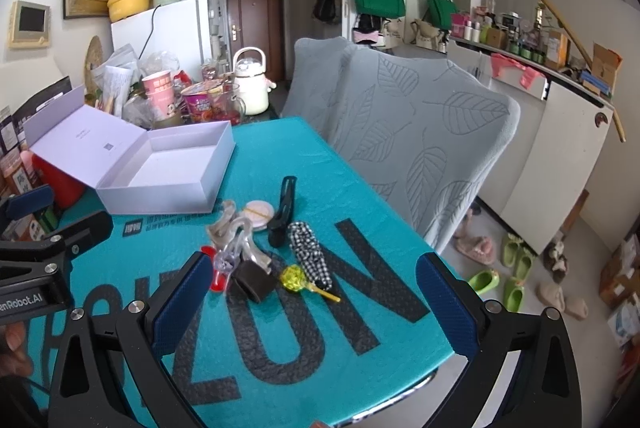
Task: Organize rigid objects
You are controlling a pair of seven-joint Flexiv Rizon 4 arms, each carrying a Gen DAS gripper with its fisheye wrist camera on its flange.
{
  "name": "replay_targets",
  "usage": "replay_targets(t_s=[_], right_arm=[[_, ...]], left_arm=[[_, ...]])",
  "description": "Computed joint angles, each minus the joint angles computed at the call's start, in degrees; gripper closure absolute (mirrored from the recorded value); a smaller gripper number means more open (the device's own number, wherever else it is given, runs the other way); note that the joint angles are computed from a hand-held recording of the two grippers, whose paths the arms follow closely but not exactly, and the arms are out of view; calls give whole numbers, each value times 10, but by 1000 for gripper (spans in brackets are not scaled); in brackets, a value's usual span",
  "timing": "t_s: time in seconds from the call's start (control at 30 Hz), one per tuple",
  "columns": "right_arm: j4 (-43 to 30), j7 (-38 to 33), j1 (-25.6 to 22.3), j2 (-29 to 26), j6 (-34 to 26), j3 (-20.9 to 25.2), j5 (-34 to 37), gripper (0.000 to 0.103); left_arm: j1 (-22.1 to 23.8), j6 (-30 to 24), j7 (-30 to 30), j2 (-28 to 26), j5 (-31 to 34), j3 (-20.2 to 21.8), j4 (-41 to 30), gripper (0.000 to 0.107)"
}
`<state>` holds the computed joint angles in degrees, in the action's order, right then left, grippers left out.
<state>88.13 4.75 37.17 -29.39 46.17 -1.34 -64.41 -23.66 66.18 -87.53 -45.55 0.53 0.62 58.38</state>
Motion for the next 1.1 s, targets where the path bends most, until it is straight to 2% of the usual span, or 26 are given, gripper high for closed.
replay_targets(t_s=[0.1, 0.33, 0.73, 1.1], right_arm=[[-10, -14, -5, -6, 5, 1, 11, 0], [-26, -38, -14, -21, 21, -6, 42, 0], [-52, -93, -24, -61, 56, -22, 91, 0], [-42, -120, -33, -77, 107, -30, 144, 0]], left_arm=[[-4, -21, -4, -14, 4, 9, -33, 4], [14, -102, 38, -64, -25, -24, -121, 4], [15, -270, 63, -195, -65, -26, -343, 4], [15, -336, 92, -222, -85, -36, -367, 4]])
